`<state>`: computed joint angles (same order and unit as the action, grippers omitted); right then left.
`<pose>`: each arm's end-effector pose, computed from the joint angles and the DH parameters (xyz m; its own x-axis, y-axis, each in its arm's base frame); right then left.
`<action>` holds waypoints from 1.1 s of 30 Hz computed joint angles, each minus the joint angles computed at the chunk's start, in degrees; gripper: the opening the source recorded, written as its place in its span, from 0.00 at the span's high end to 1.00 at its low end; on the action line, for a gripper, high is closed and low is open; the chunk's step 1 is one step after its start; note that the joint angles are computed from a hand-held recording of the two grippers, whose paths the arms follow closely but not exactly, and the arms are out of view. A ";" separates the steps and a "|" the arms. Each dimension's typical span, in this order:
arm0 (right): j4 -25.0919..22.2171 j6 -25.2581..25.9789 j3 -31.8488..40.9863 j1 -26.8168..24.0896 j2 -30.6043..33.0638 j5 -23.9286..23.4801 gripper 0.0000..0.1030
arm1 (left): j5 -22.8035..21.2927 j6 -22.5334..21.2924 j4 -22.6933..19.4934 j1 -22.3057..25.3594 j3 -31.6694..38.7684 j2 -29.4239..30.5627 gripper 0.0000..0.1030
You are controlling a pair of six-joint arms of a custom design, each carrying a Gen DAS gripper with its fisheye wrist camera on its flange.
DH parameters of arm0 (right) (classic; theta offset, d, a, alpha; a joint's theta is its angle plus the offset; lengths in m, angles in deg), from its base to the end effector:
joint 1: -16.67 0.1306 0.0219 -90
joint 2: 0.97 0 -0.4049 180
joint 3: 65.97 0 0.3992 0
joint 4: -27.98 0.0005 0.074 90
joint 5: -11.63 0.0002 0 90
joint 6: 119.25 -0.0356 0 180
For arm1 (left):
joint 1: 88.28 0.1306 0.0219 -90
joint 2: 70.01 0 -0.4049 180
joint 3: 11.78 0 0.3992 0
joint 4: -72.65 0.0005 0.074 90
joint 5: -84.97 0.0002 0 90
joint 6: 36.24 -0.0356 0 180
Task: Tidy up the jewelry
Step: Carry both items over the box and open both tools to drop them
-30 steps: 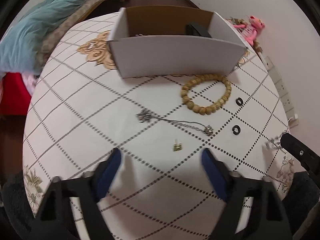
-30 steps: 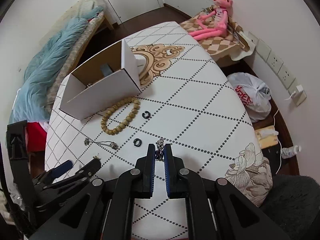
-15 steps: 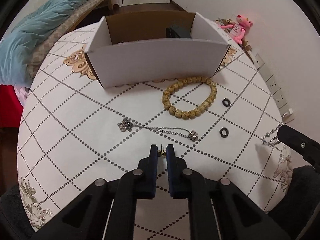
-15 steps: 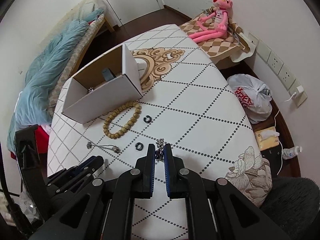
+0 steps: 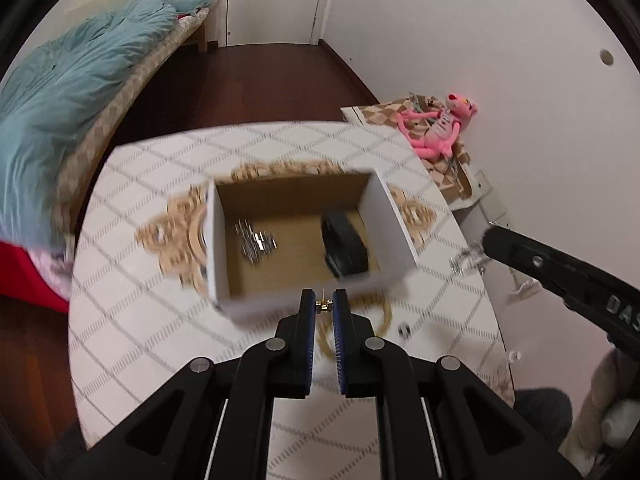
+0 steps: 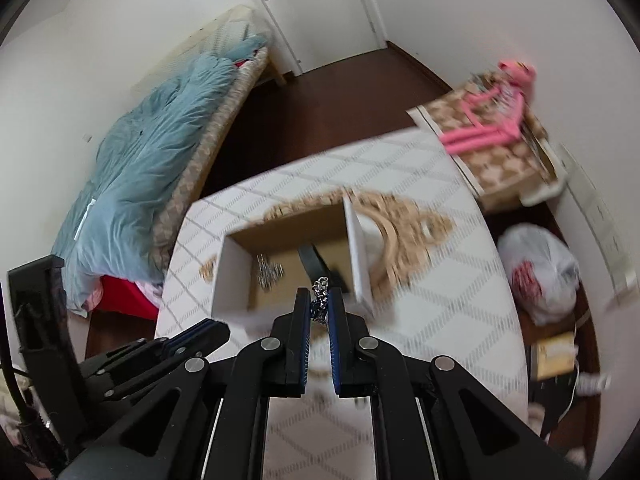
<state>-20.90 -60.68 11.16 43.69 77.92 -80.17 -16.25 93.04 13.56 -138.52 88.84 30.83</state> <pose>0.3670 0.1878 0.4308 -0.8338 0.1599 -0.5285 -0.0434 0.9352 0.3514 0.3584 -0.4207 0.4330 -0.8629 0.0662 -0.5010 0.1863 0.9632 -0.1936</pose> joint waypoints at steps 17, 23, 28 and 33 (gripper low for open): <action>-12.60 7.00 18.13 -4.62 20.74 -3.92 0.48 | -4.66 -0.79 -11.07 6.97 12.20 9.58 0.10; -11.88 8.27 13.52 -3.57 17.05 1.70 0.11 | -7.84 1.96 -11.69 5.57 8.50 8.08 0.01; -10.14 7.68 6.35 -1.12 12.47 5.12 0.08 | -9.86 4.91 -11.80 3.38 4.16 5.74 0.01; -7.01 3.11 -1.99 2.30 8.10 5.29 0.08 | -9.99 10.23 -11.97 0.10 -2.37 2.49 0.01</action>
